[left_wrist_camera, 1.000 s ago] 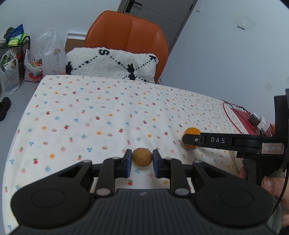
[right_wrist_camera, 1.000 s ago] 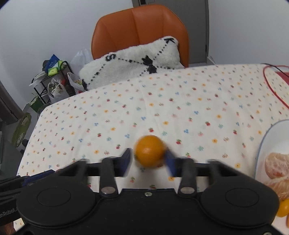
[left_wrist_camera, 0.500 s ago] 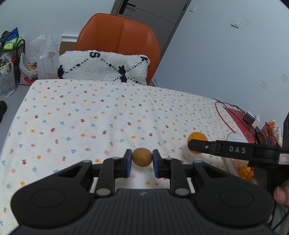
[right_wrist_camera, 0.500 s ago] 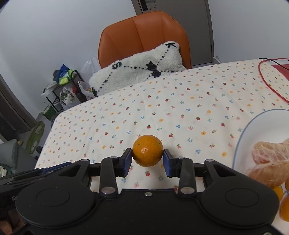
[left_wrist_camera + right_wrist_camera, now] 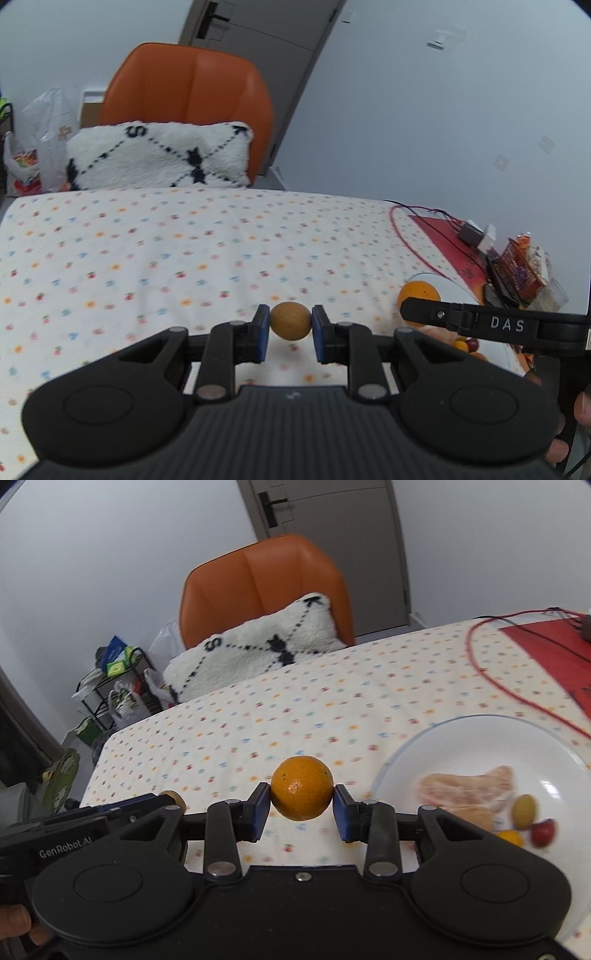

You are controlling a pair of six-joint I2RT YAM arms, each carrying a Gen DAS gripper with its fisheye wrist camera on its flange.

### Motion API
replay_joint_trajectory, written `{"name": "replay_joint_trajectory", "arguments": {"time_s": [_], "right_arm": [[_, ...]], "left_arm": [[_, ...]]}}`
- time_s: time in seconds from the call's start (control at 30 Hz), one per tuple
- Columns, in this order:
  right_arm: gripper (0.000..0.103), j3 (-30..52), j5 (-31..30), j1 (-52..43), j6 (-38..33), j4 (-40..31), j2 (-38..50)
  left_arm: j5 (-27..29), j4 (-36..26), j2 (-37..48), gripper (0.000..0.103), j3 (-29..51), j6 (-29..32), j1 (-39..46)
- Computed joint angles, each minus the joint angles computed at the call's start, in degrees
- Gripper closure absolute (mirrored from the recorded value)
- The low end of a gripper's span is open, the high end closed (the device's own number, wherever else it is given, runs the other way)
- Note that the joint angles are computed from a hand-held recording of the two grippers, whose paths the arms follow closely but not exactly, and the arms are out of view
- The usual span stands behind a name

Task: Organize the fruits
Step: 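Carry kiwi and large orange onto the plate and open both tools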

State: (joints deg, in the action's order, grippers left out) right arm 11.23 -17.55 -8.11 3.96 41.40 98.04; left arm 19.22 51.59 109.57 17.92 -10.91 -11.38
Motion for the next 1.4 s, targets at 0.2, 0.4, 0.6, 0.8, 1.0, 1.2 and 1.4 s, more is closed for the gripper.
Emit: {"name": "replay_joint_trajectory", "arguments": {"time_s": [0.2,0.4,0.6,0.8,1.0,1.2,1.4], "right_arm": [[0.068,-1.4,-4.1,-9.2,-5.1,-3.9,-4.3],[0.068,-1.4,-8.3,-17.1,-9.4,-7.4,-6.1],[0.068,-0.4,-11.6,-23.9,-13.5,-11.0,-7.2],[0.068,1.1,-15.0,-30.9,-17.3,-13.7,-6.5],[0.068,3.5,-18.0,-36.7,-20.5,-15.7,-4.0],[0.068,6.2,-20.4,-41.8,-23.5,-17.5,-0.8],[0.068,8.7,-22.2,-45.8,-26.0,-18.6,2.6]], "left_arm": [[-2.7,-0.5,-0.9,0.081,1.0,-2.1,-6.1],[-5.4,-0.9,-1.3,0.081,2.0,-4.2,-11.5],[-7.9,-1.9,-1.1,0.081,3.7,-6.1,-17.1],[-10.1,-3.4,-0.1,0.081,6.0,-7.3,-22.1],[-12.4,-5.7,1.0,0.081,8.7,-8.6,-27.3],[-13.4,-7.3,3.0,0.081,11.3,-9.8,-32.0],[-14.5,-10.8,5.4,0.077,14.8,-10.6,-35.6]]}}
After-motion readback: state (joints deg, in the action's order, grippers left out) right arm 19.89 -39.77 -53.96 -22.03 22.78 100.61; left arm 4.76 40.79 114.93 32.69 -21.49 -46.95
